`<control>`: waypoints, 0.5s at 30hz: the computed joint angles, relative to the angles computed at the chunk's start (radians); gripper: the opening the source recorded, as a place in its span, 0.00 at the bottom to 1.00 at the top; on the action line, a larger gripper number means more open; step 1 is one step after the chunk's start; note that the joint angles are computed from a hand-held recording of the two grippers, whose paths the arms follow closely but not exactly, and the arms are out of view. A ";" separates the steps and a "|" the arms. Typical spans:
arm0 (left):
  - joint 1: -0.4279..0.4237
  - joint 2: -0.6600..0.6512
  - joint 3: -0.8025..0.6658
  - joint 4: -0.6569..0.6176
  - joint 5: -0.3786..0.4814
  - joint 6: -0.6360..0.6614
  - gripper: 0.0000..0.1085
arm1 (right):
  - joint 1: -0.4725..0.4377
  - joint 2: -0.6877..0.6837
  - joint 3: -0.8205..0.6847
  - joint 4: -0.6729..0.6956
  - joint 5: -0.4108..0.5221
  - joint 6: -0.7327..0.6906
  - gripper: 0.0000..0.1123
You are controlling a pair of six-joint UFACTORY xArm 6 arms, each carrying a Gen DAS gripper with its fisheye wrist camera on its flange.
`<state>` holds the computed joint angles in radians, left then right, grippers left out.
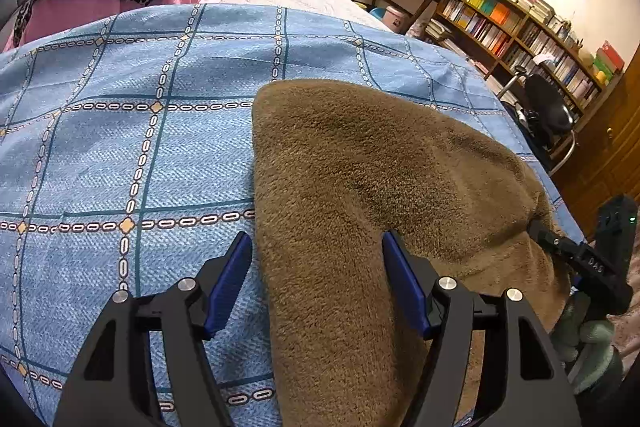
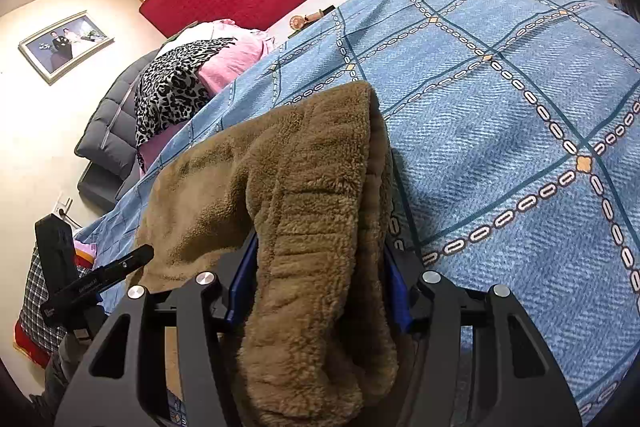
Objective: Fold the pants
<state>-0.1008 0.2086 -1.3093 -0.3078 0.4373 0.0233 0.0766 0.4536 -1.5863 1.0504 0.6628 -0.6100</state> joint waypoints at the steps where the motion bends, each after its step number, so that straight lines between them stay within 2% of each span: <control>1: 0.000 -0.002 0.001 0.034 -0.001 -0.026 0.65 | 0.000 -0.007 0.006 0.000 -0.004 0.002 0.49; 5: -0.007 -0.006 0.003 0.116 -0.003 -0.072 0.65 | 0.025 -0.033 0.041 -0.119 -0.094 0.049 0.50; 9: -0.017 -0.011 0.007 0.258 -0.012 -0.160 0.65 | 0.052 -0.041 0.066 -0.239 -0.174 0.095 0.53; 15: -0.017 -0.005 -0.002 0.295 -0.006 -0.175 0.65 | 0.046 -0.007 0.047 -0.237 -0.175 0.111 0.59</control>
